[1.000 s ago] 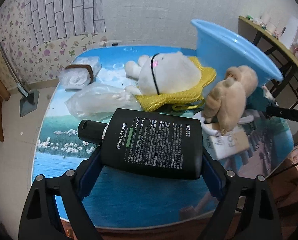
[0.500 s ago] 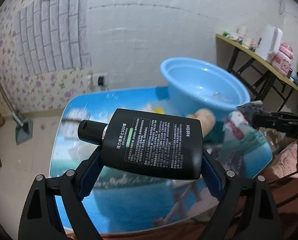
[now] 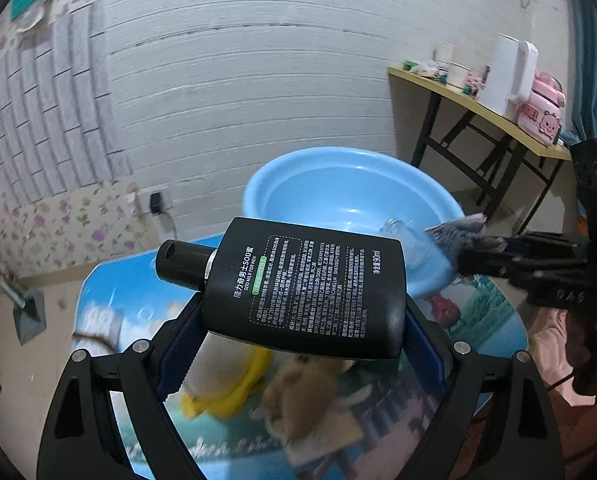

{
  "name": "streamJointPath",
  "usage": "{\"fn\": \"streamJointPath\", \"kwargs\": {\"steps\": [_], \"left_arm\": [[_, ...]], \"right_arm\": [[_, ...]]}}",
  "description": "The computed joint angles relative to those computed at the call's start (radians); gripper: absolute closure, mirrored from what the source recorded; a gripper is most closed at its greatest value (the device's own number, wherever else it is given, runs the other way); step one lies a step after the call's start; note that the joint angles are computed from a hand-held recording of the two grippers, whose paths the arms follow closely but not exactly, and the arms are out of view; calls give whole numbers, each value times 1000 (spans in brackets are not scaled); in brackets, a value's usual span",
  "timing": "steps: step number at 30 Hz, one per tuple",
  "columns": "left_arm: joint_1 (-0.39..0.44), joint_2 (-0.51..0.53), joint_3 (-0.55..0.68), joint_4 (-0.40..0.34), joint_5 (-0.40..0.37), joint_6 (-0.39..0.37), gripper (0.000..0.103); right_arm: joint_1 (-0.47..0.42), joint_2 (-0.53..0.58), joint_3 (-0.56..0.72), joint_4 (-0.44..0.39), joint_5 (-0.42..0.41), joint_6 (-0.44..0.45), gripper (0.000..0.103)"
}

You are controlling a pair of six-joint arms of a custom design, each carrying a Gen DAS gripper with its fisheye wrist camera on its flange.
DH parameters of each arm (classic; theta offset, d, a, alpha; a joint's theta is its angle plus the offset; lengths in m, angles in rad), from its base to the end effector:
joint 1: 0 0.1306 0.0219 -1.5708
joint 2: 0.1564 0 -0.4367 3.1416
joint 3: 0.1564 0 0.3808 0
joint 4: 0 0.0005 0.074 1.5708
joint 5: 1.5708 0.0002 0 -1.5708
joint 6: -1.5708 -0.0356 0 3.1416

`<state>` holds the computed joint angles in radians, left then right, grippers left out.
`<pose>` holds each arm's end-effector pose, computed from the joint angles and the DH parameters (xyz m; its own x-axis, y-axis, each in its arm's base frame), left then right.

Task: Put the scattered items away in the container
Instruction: 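Carry the black bottle and grey packet over the basin and open both tools, then withdraw both tools from the basin back toward the remaining table items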

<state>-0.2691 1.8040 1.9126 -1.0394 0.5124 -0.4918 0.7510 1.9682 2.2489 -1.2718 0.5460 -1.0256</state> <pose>0.6015 -0.1845 0.4915 -0.4389 0.5480 -0.7121 0.8182 0.5713 -0.0646 0.5060 0.4464 0.5200 -0.6380 0.4041 -0.6555 0.3283 0.9128 0.2431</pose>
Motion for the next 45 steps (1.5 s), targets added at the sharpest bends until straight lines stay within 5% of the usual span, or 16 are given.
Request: {"fn": "streamJointPath", "kwargs": {"steps": [21,31,45], "left_arm": [[-163,196,256,-190,-51,-48,15],[-148,174,233,-167,-47,-40,16],[-90,99,135,-107,-40,-20,15]], "right_arm": [[-84,-14,-54,-22,-5,4,68],[-101,-14,-89,61,-89,16,66],[-69,29,22,-38,-45,-14,61]]}}
